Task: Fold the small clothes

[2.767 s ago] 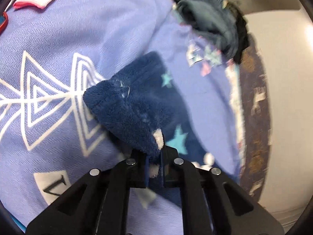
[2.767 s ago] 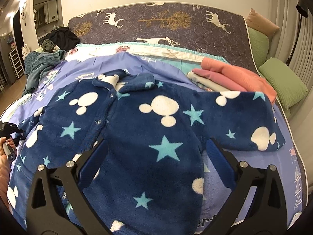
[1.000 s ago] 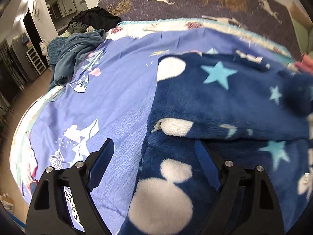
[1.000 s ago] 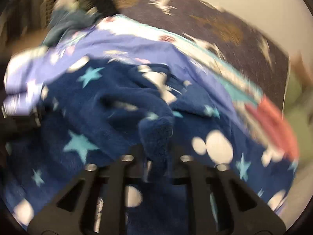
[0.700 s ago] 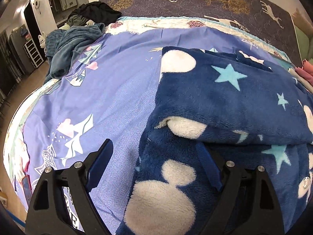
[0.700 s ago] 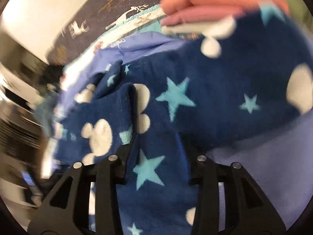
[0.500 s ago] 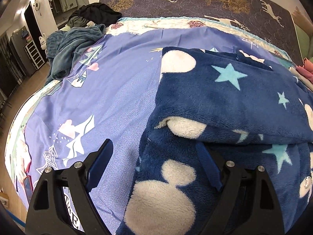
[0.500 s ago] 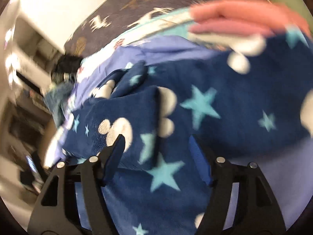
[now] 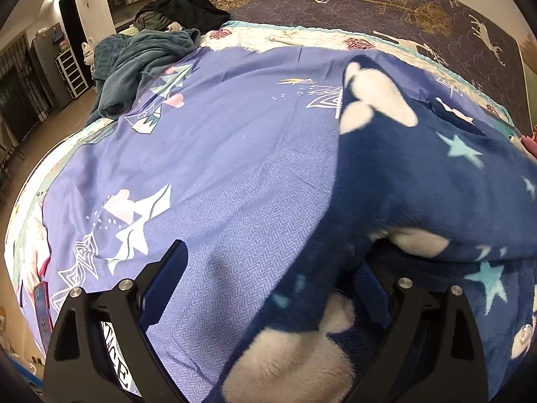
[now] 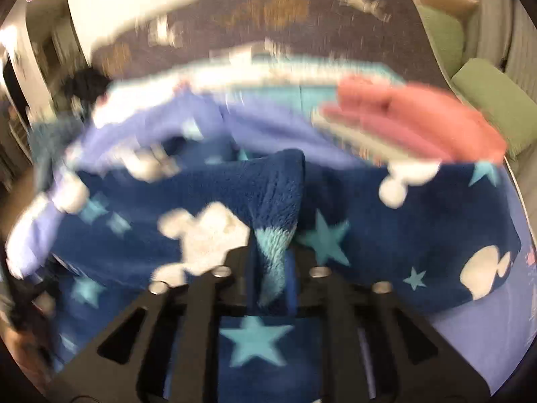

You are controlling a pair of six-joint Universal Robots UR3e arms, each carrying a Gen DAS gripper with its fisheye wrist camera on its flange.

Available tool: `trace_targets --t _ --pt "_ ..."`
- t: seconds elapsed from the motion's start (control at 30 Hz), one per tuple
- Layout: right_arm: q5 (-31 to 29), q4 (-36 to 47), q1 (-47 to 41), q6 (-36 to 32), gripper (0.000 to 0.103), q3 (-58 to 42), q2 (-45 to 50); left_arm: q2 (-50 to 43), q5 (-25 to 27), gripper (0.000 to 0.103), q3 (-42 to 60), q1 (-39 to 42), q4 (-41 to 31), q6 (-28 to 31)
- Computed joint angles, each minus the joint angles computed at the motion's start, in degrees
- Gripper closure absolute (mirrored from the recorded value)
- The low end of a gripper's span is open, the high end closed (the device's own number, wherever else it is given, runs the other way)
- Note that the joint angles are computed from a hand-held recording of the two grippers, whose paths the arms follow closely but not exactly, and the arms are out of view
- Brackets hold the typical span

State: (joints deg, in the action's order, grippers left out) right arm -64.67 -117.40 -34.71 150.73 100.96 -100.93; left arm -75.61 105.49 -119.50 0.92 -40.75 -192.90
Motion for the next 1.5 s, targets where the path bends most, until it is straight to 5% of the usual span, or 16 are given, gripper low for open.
trace_targets --t 0.17,0.4,0.57,0.73,0.83,0.97,1.07,1.23,1.27,1.3,1.33,1.5 --pt "5.5 2.6 -5.9 -5.3 0.052 6.2 -4.6 1.7 -1.4 0.009 -0.8 1.5 -0.2 -0.2" --pt "14.9 15.2 -11.2 -12.4 0.052 3.1 -8.8 6.6 -7.9 0.050 -3.5 4.3 2.2 0.4" --pt "15.4 19.3 -11.0 -13.0 0.052 1.6 -8.8 6.0 -9.2 0.051 -3.1 4.9 1.0 0.7" --pt "16.6 17.6 -0.4 -9.1 0.054 -6.9 -2.7 6.7 -9.1 0.050 -4.3 4.7 2.6 0.6" --pt "14.3 14.8 13.5 -1.2 0.070 -17.0 7.1 7.6 -10.5 0.050 -5.7 5.6 3.6 0.6" --pt "14.2 17.0 28.7 8.8 0.074 -33.5 23.6 11.7 -15.8 0.050 -8.7 9.7 3.7 1.0" --pt "8.8 11.1 37.0 16.3 0.050 -38.3 29.9 16.8 -19.6 0.051 -11.2 11.8 4.1 2.5" --pt "0.5 5.0 45.4 23.2 0.046 -46.6 39.1 18.9 -24.2 0.051 -13.2 12.5 8.2 5.1" --pt "-0.7 5.2 46.4 24.5 0.052 -48.9 41.3 17.3 -23.9 0.051 -12.8 12.1 8.2 5.0" --pt "-1.6 6.6 47.4 25.1 0.080 -52.7 44.6 15.1 -23.3 0.051 -12.1 11.5 7.7 4.7" --pt "-2.5 8.8 48.2 24.9 0.094 -55.6 47.0 11.8 -22.5 0.055 -10.5 11.3 5.6 3.9" --pt "-3.4 -4.2 51.1 21.8 0.098 -48.7 48.0 15.8 -28.9 0.055 -13.9 19.7 3.6 2.1"
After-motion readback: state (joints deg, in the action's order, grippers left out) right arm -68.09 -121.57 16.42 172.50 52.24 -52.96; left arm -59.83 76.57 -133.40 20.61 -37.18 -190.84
